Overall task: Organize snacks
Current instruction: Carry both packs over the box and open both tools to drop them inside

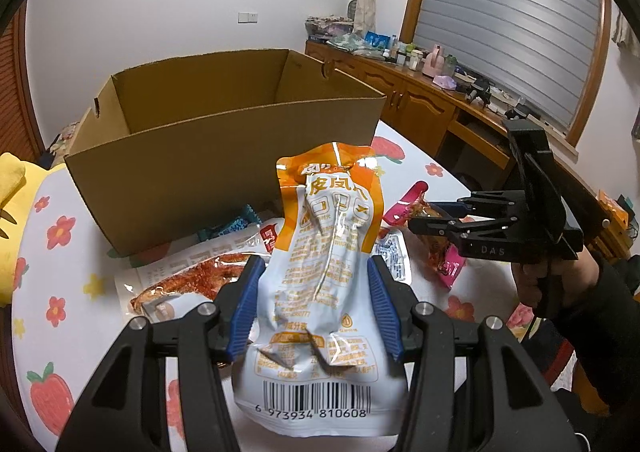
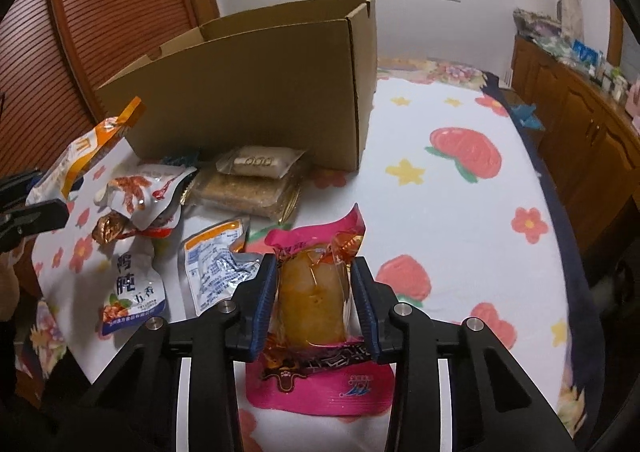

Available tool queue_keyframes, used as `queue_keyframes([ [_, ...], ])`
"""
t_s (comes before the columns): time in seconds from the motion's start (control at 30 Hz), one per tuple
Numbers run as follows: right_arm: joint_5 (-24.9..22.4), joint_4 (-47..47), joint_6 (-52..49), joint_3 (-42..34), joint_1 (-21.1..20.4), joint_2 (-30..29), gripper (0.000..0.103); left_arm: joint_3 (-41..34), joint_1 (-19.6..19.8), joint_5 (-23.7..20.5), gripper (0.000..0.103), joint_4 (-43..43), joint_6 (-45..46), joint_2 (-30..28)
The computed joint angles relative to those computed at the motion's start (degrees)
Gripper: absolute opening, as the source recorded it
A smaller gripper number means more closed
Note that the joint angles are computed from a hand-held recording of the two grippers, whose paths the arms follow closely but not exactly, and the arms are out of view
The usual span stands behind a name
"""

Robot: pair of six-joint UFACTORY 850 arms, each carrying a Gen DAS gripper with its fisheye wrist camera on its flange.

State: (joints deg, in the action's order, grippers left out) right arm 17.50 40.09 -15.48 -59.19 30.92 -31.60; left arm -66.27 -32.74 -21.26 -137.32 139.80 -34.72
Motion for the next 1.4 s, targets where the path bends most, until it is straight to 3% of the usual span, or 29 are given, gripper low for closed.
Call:
queue_keyframes([
  [0.43, 4.61, 4.33, -7.31, 1.37, 1.59, 5.06, 0.036, 1.27, 1.05, -1.37, 0.051, -6.95, 6.71, 2.50],
  [0.73, 5.19, 4.22, -13.23, -3.58, 1.11, 6.88, 0.036, -2.66, 2.50, 0.26, 0.051, -6.70, 6.92, 2.94],
  [1.03, 0.59, 1.07, -14.88, -14.67, -1.60, 1.37, 0.036, -9.90, 4.44, 3.20, 0.051, -5.02, 5.14, -0.57],
  [1.4, -3.01, 12.65, -27.61, -25.77, -3.90, -7.14, 0.037, -18.68, 6.01, 6.94, 0.051, 3.82, -5.45, -6.88],
])
